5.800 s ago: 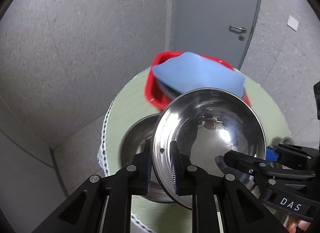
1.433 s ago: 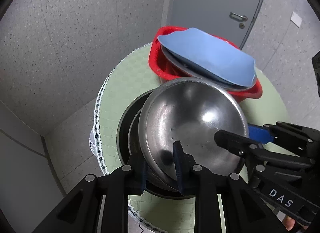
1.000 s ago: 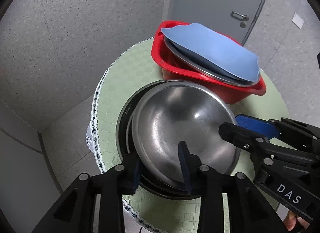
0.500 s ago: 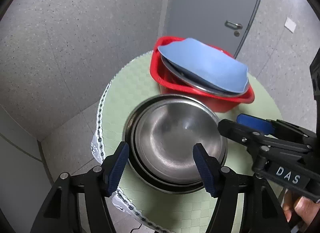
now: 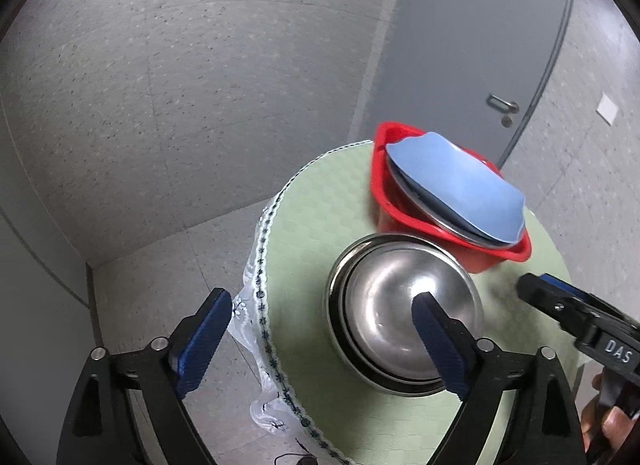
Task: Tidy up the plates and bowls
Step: 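Lift the stacked steel bowls with both grippers off the table, then carry the stacked steel bowls with both grippers over the blue bowl in the red basin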
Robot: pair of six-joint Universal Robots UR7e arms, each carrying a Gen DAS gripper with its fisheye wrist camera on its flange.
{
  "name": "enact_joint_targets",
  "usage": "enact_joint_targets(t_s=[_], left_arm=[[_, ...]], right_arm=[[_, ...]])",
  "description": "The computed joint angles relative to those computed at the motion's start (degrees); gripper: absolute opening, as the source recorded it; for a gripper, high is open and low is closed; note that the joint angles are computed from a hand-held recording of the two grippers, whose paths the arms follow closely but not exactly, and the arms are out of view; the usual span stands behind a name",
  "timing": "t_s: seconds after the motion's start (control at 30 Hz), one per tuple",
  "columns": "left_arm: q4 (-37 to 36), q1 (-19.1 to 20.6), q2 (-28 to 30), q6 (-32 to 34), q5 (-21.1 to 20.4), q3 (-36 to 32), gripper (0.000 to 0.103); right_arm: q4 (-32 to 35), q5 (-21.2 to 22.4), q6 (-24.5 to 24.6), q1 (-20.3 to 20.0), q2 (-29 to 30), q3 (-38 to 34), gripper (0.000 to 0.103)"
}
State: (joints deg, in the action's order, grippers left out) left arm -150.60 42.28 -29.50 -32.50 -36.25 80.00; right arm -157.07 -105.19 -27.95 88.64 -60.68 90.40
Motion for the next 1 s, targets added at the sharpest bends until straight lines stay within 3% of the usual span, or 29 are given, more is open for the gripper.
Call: enact_joint_targets(t_s=[0.1, 0.43, 0.7, 0.8, 0.87, 0.9, 0.97, 1.0], left_arm=[[0.7, 0.2, 0.2, -1.4, 0.3, 0.3, 0.094], [5.6, 3.1, 3.1, -5.1, -4.5, -4.1, 0.094], [8.5, 4.6, 6.2, -4.1, -4.1, -9.2, 0.092], [9.7, 5.2, 6.9, -3.2, -5.2, -10.8, 0.075], [10.1, 6.0, 7.6, -1.9, -7.8, -12.2, 0.053], [9.2, 6.3, 7.8, -0.9, -8.9, -12.4, 0.051], [7.8, 6.4, 8.0, 1.2, -10.3, -12.6, 0.034], [7.8, 6.3, 8.3, 2.4, -10.2, -12.9, 0.034]], right_arm=[[0.2, 0.8, 1.2, -0.7, -0.2, 0.2, 0.073], [9.2, 3.0, 7.3, -3.1, 2.3, -2.3, 0.073], [13.8, 4.6, 10.3, -4.0, 4.4, -4.9, 0.073], [15.4, 5.7, 11.3, -4.4, 5.3, -6.2, 0.073], [16.4, 6.9, 11.9, -4.8, 5.6, -6.3, 0.067], [17.4, 8.0, 12.2, -5.1, 5.8, -6.7, 0.061], [18.8, 9.4, 12.6, -5.6, 6.2, -7.2, 0.056], [19.0, 10.0, 12.4, -5.8, 6.3, -7.2, 0.051]])
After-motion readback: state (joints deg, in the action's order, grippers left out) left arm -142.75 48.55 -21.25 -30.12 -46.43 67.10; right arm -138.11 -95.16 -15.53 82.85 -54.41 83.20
